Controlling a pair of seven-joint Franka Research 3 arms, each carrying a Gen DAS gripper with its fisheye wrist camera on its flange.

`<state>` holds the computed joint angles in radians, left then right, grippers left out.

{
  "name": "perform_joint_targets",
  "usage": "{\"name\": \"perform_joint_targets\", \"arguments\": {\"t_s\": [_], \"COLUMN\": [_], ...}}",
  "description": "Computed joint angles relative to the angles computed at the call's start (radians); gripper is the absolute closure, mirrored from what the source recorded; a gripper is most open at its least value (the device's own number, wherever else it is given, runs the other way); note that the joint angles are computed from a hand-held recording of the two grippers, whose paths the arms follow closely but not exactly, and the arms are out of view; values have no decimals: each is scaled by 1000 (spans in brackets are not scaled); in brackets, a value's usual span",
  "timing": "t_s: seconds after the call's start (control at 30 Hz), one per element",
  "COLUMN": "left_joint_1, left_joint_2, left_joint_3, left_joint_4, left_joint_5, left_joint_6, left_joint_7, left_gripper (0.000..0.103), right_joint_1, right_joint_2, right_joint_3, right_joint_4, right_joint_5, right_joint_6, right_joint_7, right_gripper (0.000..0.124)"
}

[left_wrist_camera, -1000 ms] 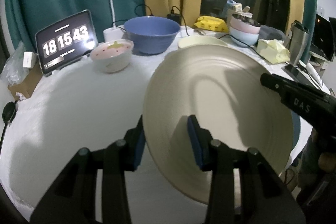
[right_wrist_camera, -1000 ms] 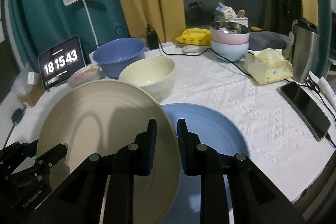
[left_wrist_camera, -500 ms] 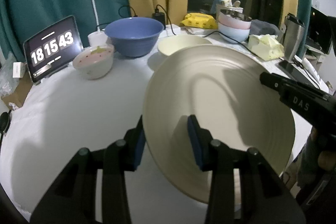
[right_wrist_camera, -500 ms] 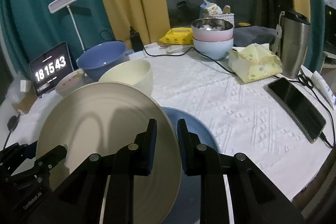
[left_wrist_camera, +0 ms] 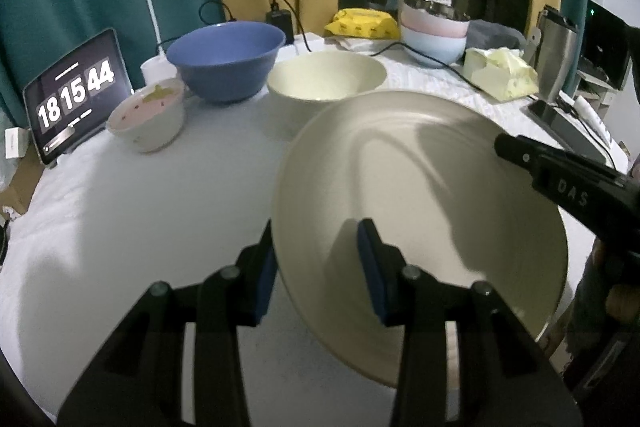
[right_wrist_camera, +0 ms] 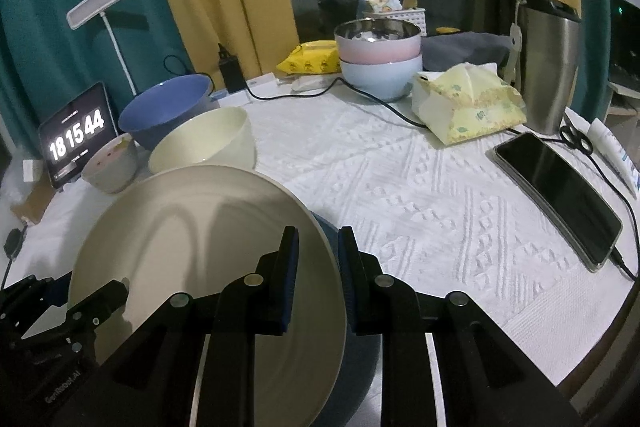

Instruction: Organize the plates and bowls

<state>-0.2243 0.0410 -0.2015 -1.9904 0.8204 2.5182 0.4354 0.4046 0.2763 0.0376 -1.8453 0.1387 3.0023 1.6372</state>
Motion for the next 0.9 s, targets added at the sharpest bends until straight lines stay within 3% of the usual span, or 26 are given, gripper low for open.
{"name": "perform_joint_targets", "arguments": {"t_s": [0.23, 0.3, 0.63, 0.7, 0.9], "left_joint_1": [-6, -13, -11, -7, 14], "left_joint_2": [37, 50, 20, 8, -27], "left_joint_3": [1, 0, 7, 7, 8], "left_joint_4": [30, 41, 2, -12, -45], "left_joint_5": [-46, -62, -81, -87, -71], "left_joint_6": [-4, -25, 8, 22, 35], "left_joint_7": [60, 85, 94, 88, 1], "left_gripper": [61, 57, 54, 50, 38], "right_joint_1": [-2, -23, 35, 32, 20], "right_joint_2": [5, 3, -15, -20, -28], "right_joint_3": [-12, 14, -55, -54, -45], "right_joint_4": [-2, -8, -36, -41, -54], "right_joint_5": [-4, 22, -50, -56, -60], "right_joint_6": [0, 10, 42, 45, 32], "right_joint_7": [12, -16, 61, 68, 79], "right_gripper": [101, 101, 97, 90, 87]}}
